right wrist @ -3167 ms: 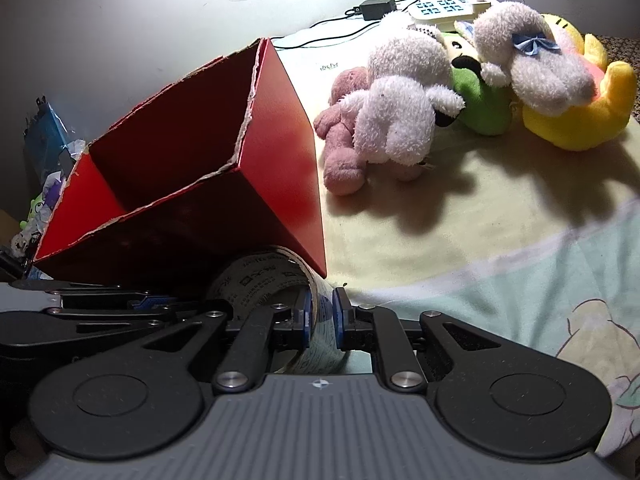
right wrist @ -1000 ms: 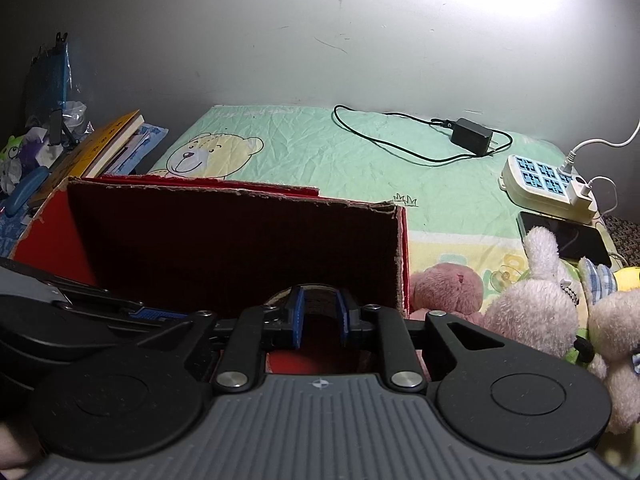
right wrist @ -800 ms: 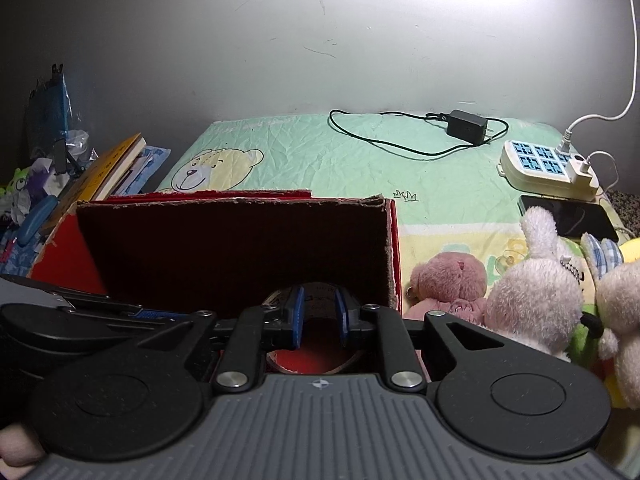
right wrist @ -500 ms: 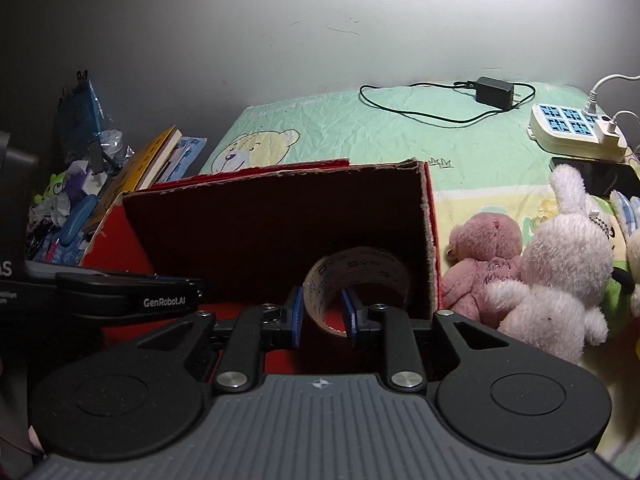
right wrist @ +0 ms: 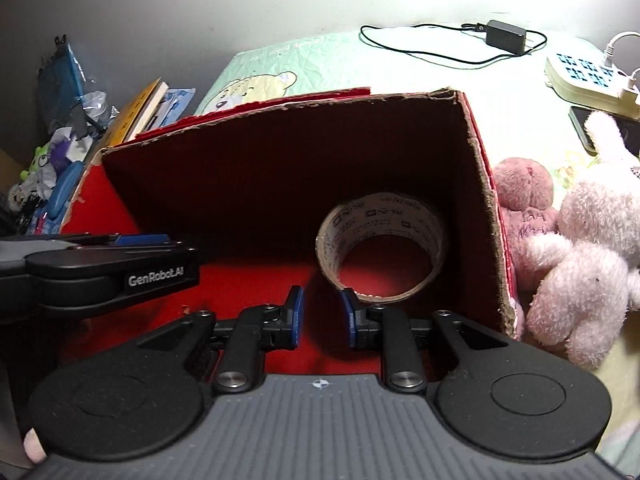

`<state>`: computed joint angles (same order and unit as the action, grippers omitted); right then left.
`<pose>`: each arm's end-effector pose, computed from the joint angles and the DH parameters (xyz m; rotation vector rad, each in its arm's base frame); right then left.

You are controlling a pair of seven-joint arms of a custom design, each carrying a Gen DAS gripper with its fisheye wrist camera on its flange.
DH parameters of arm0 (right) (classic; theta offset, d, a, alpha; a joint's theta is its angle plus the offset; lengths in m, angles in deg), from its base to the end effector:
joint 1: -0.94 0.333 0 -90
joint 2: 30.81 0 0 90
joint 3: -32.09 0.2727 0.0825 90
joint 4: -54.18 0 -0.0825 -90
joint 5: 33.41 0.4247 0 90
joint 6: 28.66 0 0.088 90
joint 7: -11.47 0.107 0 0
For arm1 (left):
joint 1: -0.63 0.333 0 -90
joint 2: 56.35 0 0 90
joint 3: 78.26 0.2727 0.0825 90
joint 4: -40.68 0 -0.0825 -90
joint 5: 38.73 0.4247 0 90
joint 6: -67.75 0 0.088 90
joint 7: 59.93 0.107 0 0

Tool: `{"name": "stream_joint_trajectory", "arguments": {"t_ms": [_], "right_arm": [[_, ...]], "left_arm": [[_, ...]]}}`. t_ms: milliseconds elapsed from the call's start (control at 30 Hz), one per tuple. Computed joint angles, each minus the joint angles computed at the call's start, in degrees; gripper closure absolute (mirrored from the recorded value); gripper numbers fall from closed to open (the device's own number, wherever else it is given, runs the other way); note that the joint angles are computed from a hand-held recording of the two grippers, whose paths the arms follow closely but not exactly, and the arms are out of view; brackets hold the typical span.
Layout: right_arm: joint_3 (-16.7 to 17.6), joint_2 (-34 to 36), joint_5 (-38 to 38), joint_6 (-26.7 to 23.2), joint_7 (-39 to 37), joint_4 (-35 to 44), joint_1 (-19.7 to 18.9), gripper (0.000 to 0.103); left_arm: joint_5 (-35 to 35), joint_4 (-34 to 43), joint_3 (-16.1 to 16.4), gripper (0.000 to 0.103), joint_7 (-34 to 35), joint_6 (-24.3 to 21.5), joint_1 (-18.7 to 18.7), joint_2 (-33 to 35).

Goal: Organize objects
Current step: 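Withdraw the open right gripper up out of the red box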

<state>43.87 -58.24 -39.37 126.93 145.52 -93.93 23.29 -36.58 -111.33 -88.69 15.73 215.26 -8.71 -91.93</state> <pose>0.4042 0.2756 0.4248 -1.7260 1.8792 -0.3009 0.4313 -0.1512 0.4372 -1.8045 2.0278 -0.5611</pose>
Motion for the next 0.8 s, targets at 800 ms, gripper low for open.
{"name": "stream_joint_trajectory", "arguments": {"t_ms": [800], "right_arm": [[4.8,-2.55,-12.33,0.97,10.88,-1.75,-4.1,0.083]], "left_arm": [[6.67,-1.2,-3.66,0.037,-5.17,1.16,2.05,-1.64]]}}
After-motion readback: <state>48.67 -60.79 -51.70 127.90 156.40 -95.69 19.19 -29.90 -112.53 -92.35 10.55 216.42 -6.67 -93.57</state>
